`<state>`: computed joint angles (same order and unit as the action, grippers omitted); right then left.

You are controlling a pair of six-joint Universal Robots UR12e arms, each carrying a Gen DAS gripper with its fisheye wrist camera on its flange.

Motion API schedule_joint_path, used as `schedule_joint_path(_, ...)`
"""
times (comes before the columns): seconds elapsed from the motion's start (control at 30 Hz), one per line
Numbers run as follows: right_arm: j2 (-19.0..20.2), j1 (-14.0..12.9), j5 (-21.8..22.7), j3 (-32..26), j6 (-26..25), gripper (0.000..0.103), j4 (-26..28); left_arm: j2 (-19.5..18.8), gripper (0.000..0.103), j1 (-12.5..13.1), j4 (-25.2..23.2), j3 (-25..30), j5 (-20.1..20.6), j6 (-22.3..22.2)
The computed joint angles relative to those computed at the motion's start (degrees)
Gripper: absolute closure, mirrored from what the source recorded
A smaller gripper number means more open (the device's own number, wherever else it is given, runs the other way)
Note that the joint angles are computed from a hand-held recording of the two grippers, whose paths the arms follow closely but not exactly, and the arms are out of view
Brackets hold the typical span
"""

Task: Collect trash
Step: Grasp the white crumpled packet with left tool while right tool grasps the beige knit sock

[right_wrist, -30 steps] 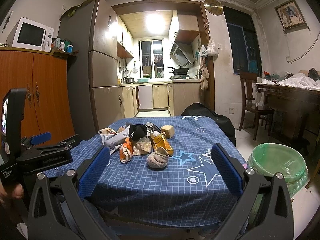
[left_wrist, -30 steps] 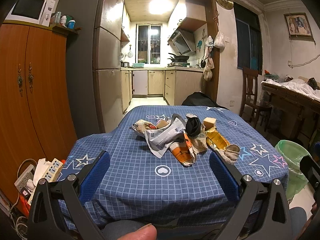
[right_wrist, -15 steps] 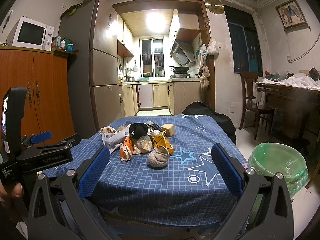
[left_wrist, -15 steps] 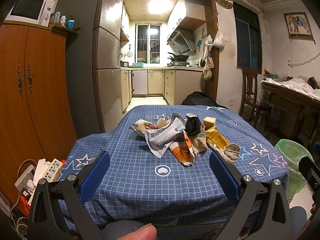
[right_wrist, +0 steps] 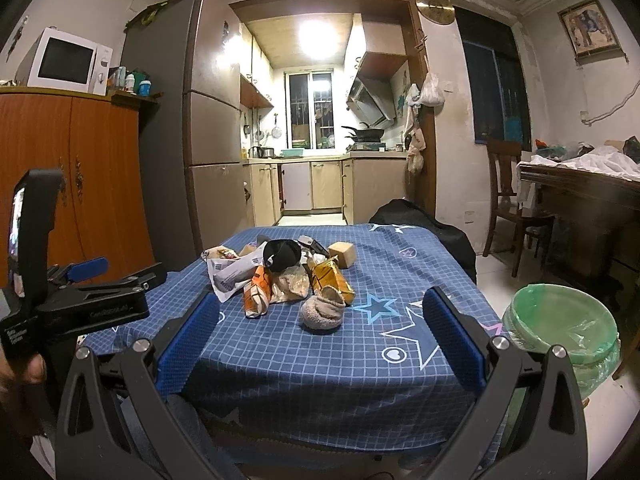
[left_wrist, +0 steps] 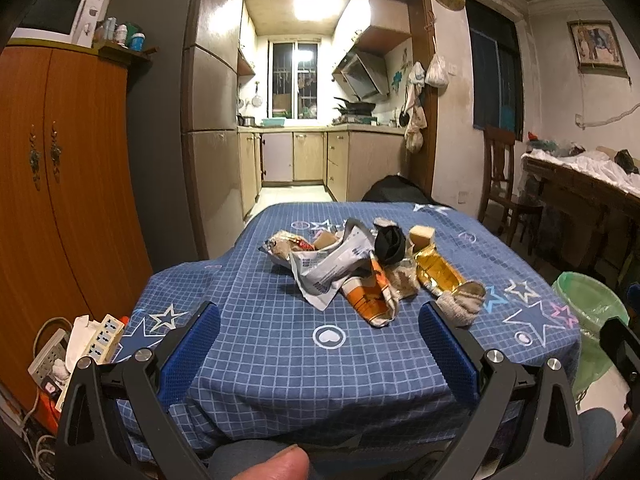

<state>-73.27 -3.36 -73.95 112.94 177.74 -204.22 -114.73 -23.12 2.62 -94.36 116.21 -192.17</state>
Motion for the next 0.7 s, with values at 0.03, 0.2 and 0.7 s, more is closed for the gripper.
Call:
schedule_joint_path(0.03, 0.1, 0.0, 0.2, -0.2, -0.5, 0.005, 0.5, 0.1, 0.004, 0.4, -0.6, -0.1, -0.6, -0.5)
schedule_joint_path(0.2, 0.4, -0.2, 3.0, -1.8, -2.7, 0.005, 4.5, 0.2, 0.004, 2.7, -4.8, 0.3, -2.6, -3.1)
schedule_joint_path(0.7, 6.2, -1.2, 12.6, -14.6, -10.7, 0.028, 32.3, -7.7, 0.015, 9.4, -17.9, 13.8, -25.0, 7.9)
